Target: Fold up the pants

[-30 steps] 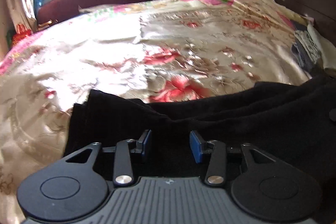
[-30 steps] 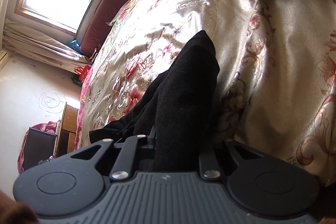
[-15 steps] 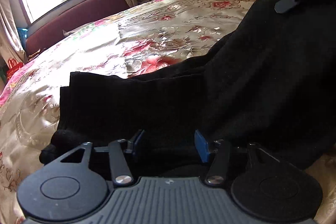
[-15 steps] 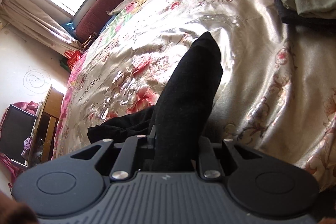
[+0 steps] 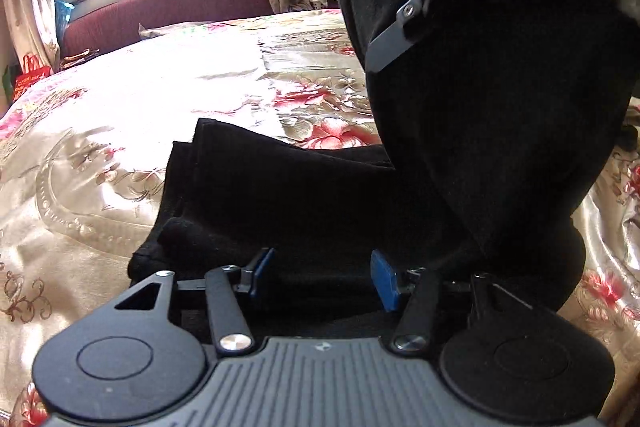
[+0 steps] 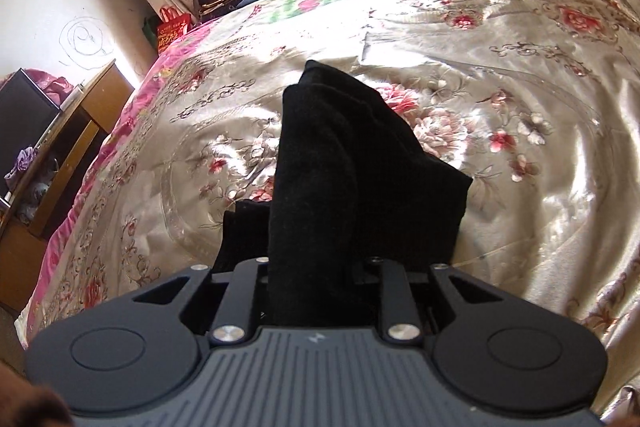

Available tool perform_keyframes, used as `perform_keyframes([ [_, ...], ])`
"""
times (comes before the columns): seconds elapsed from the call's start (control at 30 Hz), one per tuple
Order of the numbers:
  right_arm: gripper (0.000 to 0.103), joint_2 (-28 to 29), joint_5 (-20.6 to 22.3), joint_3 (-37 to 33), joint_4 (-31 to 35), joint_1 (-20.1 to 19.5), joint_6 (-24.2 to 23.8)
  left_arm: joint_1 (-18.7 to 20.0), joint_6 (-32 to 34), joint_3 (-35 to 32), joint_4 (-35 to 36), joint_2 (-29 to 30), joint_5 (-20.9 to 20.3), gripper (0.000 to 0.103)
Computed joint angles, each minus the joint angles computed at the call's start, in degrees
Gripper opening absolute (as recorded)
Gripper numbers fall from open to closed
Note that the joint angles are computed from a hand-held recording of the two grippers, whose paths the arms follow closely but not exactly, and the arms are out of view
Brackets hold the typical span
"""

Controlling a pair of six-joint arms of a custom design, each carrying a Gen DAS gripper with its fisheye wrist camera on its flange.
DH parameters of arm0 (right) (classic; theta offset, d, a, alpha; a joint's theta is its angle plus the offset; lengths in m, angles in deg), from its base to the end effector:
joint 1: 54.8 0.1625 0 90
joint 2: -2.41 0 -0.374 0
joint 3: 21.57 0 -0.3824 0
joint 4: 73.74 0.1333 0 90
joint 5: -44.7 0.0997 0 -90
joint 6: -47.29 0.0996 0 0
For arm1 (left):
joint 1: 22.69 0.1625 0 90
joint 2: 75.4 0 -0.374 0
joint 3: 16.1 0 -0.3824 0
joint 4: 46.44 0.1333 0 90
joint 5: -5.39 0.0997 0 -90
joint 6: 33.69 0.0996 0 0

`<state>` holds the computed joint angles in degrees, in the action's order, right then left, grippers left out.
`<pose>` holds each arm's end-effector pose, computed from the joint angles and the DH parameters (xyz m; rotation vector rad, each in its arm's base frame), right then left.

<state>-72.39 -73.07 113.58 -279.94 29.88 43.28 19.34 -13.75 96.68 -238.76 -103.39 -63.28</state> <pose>0.0479 -0.4224 0.2241 -0.3330 -2.3338 1.1878 -0.2490 -0.4526 -0.1012 1.4987 2.3715 -0.5474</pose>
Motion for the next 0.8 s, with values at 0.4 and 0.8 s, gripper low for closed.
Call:
perform_keyframes([
  [0.4,0.052,11.8,1.6,-8.1,4.4,1.2,5.3,4.4,-0.8,3.6,1.2,-5.8,-4.5,0.066],
  [0.8,0.052,4.7,-0.5,0.8,-3.5,3.0,-3.1,7.5,-3.2,5.7,3.6,-9.8,-9.8,0.066],
])
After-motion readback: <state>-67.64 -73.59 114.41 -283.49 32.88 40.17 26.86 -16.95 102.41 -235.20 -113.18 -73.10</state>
